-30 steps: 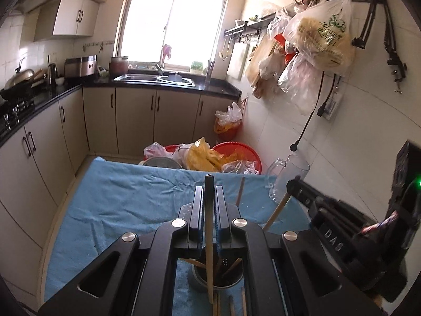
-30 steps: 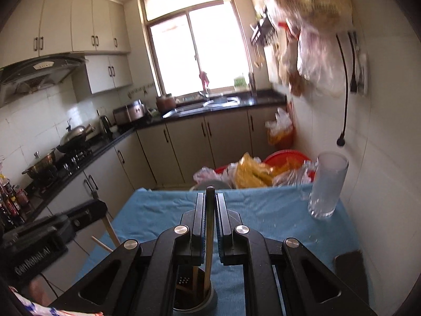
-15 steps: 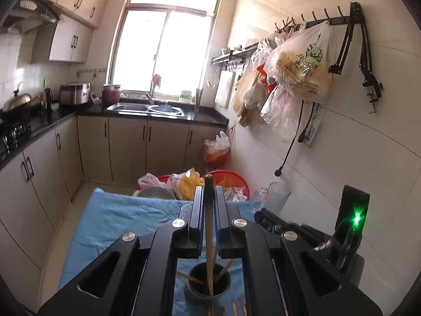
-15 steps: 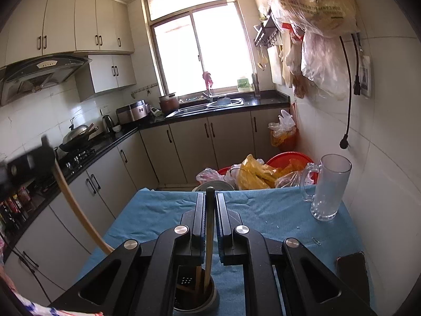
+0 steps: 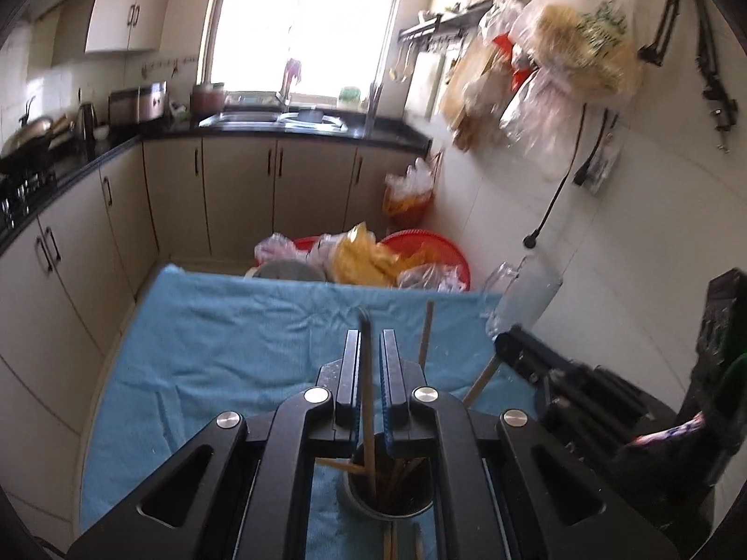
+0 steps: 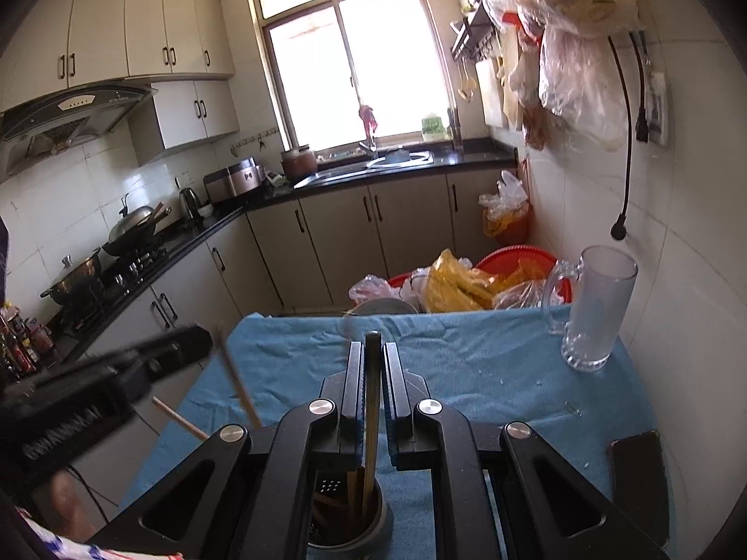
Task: Organize utensils
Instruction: 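Lift the left gripper's chopstick above the holder while the right gripper carries its own there, then open the left gripper over the holder while the right gripper releases its chopstick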
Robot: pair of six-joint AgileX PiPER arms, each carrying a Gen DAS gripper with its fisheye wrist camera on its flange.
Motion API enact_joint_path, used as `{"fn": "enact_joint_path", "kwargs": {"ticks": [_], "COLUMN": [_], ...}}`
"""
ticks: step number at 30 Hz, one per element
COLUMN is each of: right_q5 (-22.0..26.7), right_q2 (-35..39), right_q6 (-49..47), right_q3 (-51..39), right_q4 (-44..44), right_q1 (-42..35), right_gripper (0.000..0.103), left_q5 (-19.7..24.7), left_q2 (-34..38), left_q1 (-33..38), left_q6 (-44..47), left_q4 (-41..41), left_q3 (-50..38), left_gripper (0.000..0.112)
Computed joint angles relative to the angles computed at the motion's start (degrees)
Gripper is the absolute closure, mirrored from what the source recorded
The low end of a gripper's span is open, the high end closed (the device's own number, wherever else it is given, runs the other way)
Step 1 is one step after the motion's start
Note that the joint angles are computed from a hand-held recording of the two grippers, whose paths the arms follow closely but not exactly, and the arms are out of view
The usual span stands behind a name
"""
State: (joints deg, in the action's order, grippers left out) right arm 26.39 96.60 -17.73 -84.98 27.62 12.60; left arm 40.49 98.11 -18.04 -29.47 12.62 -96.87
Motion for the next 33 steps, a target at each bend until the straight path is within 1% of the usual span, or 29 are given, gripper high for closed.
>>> {"fn": "enact_joint_path", "kwargs": {"ticks": [3,4,5,6,7,8,12,15,18,20,21,23,26,27,31,33], "right_q5": [-0.14,-0.29,-0.37,-0.63,-0.92,-1.09,-0.93,-1.00,-0.73,-0.48,-0.02,0.93,2.09,2.78,4.74,4.68], "right_q2": [0.46,0.52,0.47,0.09,-0.43,-1.16,-3.83,-6.97,-10.56,-12.60,-13.37,-14.97,-15.95,-16.05,-14.77,-14.25], "right_q6": [-2.68,-2.66,-2.19,-1.70,-1.82,-2.34,-3.82,-5.37,-7.31,-9.02,-10.36,-13.40,-18.05,-21.27,-30.96,-35.64], "right_q3": [0.00,0.05,0.04,0.35,0.86,1.50,3.58,6.48,10.17,13.13,14.64,19.00,25.00,27.73,35.08,38.71], "right_q4": [2.57,2.49,1.84,1.25,1.41,2.01,3.70,5.01,6.38,7.63,8.57,10.18,12.06,13.94,19.58,21.58], "right_q1": [-0.63,-0.60,-0.55,-0.50,-0.55,-0.79,-1.89,-3.07,-4.68,-5.85,-6.64,-8.20,-9.89,-11.02,-13.86,-14.31], "right_gripper": [0.095,0.092,0.087,0.084,0.078,0.075,0.071,0.065,0.058,0.052,0.051,0.050,0.050,0.050,0.050,0.056], "left_q5": [-0.84,-1.07,-1.36,-1.94,-2.48,-3.23,-3.64,-3.68,-4.06,-4.76,-5.02,-5.60,-6.93,-7.75,-12.18,-14.65], "left_q2": [-0.82,-1.22,-1.90,-3.07,-4.21,-5.91,-11.00,-15.52,-20.65,-24.26,-25.76,-28.30,-29.56,-29.49,-26.53,-22.82], "left_q1": [0.13,0.01,-0.24,-0.68,-1.06,-1.73,-3.73,-5.50,-6.74,-7.62,-8.17,-9.39,-10.76,-11.19,-11.62,-11.23], "left_q6": [-0.16,-0.37,-0.97,-2.26,-3.55,-5.57,-9.36,-12.41,-14.44,-16.36,-17.60,-20.08,-21.05,-21.63,-21.79,-19.02], "left_q4": [0.21,0.62,1.54,3.23,4.86,7.37,12.68,15.97,17.14,17.90,18.55,19.63,19.41,19.26,16.52,13.01], "left_q3": [1.13,1.43,1.85,2.88,3.95,5.65,10.32,15.31,21.10,25.81,28.04,32.92,38.72,40.80,47.23,48.67], "left_gripper": [0.104,0.098,0.094,0.084,0.078,0.076,0.076,0.075,0.072,0.069,0.068,0.067,0.067,0.067,0.067,0.068]}}
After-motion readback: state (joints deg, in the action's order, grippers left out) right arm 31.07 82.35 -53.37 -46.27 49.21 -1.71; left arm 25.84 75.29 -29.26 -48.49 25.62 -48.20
